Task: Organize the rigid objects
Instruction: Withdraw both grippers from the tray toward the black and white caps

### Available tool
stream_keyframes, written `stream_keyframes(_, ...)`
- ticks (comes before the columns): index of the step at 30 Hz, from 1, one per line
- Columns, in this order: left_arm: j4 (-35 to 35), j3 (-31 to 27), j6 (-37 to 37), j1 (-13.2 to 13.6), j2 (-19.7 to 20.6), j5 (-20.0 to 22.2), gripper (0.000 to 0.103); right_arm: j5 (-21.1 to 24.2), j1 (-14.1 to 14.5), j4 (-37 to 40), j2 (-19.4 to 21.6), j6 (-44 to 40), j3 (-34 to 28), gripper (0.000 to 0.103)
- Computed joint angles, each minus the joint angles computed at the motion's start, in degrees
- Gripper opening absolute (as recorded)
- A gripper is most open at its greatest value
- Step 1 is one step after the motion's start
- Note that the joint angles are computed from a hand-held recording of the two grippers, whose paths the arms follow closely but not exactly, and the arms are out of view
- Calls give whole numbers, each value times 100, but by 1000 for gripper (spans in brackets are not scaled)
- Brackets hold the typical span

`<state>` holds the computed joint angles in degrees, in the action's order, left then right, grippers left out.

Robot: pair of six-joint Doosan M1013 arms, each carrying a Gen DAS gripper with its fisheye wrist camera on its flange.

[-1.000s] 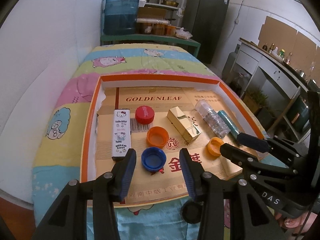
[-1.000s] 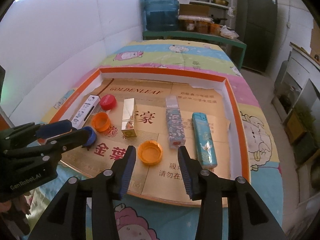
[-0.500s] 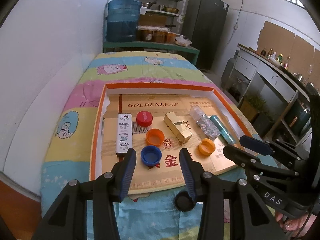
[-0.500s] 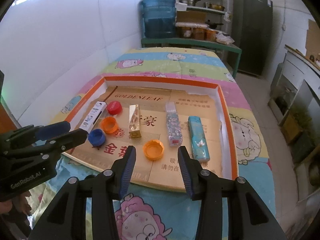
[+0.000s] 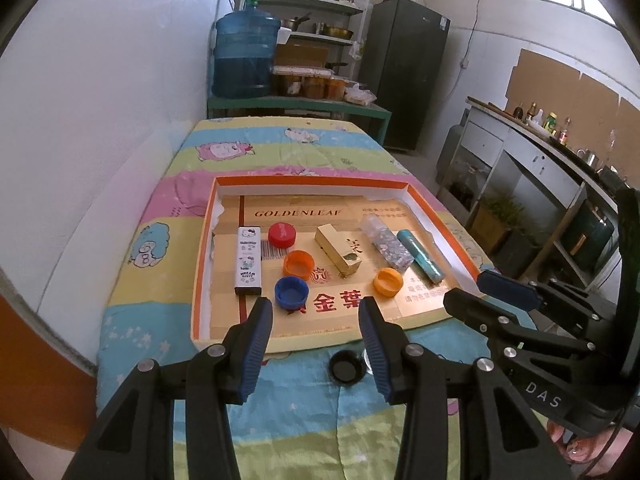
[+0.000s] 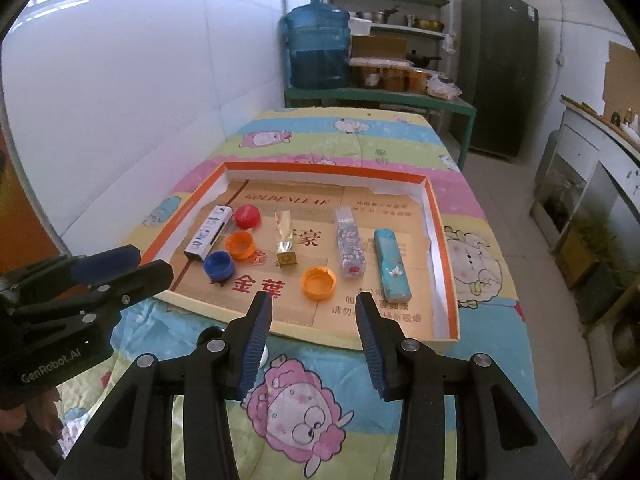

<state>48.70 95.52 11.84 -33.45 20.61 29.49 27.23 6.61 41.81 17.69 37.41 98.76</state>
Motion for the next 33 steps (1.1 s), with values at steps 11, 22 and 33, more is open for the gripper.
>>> stream_keyframes(11, 350, 204, -364, -198, -235, 132, 45, -58, -38, 175, -329, -207, 320, 45)
stream_keyframes(22, 806, 465, -901, -395, -469, 214, 45, -132, -75, 412, -675, -523, 657, 45)
stream_keyframes(33, 951, 693, -1208, -508, -607, 219, 45, -117, -51, 394, -842, -571, 877, 45)
